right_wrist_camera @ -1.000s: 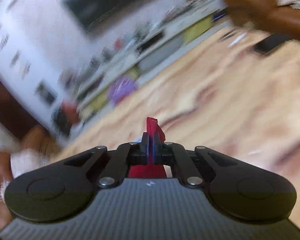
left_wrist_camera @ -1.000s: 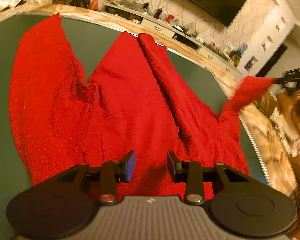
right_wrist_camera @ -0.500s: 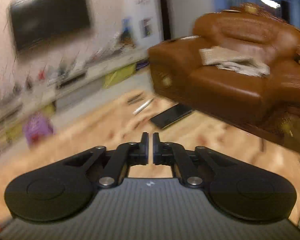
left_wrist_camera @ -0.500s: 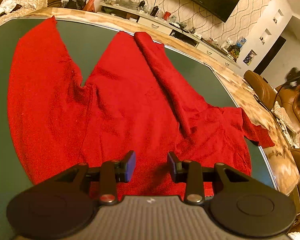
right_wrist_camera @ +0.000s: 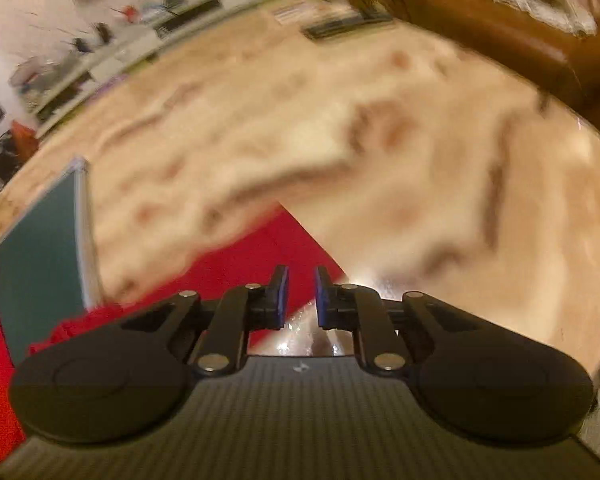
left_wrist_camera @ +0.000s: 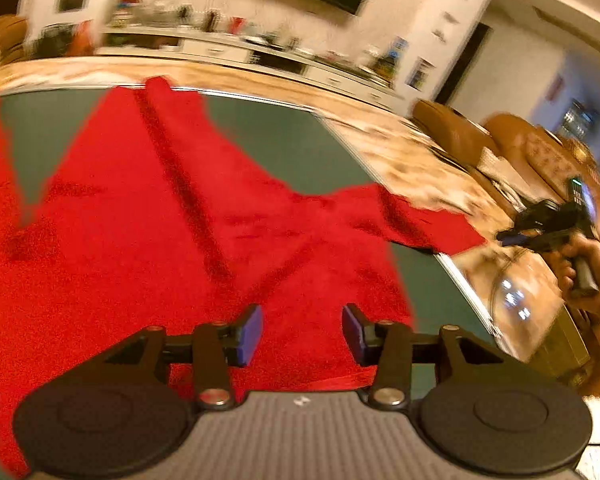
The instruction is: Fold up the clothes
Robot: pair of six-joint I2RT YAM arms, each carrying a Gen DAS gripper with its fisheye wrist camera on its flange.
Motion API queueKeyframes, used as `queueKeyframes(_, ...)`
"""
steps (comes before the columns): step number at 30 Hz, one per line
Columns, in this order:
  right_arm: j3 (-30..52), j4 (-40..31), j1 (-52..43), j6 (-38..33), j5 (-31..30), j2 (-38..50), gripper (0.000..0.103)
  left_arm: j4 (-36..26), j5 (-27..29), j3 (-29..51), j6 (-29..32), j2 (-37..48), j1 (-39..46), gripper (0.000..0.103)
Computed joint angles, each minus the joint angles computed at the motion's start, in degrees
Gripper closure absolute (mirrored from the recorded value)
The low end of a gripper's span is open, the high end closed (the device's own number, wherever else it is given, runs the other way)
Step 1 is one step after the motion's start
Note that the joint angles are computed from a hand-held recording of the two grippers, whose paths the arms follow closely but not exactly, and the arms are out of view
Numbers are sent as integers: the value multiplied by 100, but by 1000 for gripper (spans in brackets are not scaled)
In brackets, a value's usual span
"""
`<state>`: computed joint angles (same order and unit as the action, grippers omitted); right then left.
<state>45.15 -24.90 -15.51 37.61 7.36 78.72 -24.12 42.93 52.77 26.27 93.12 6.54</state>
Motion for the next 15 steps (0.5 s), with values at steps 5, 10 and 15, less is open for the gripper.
queueKeyframes(5, 40, 218, -284, 445, -276, 477, 85, 313, -543, -295, -199, -274, -1044, 40)
queueKeyframes(10, 87, 455, -206, 756, -122, 877, 73, 408, -1099, -393, -247, -223, -1580, 33)
queueKeyframes(15, 109, 560, -48, 527, 123, 928, 74, 818, -1615, -715, -384, -352, -1941, 38)
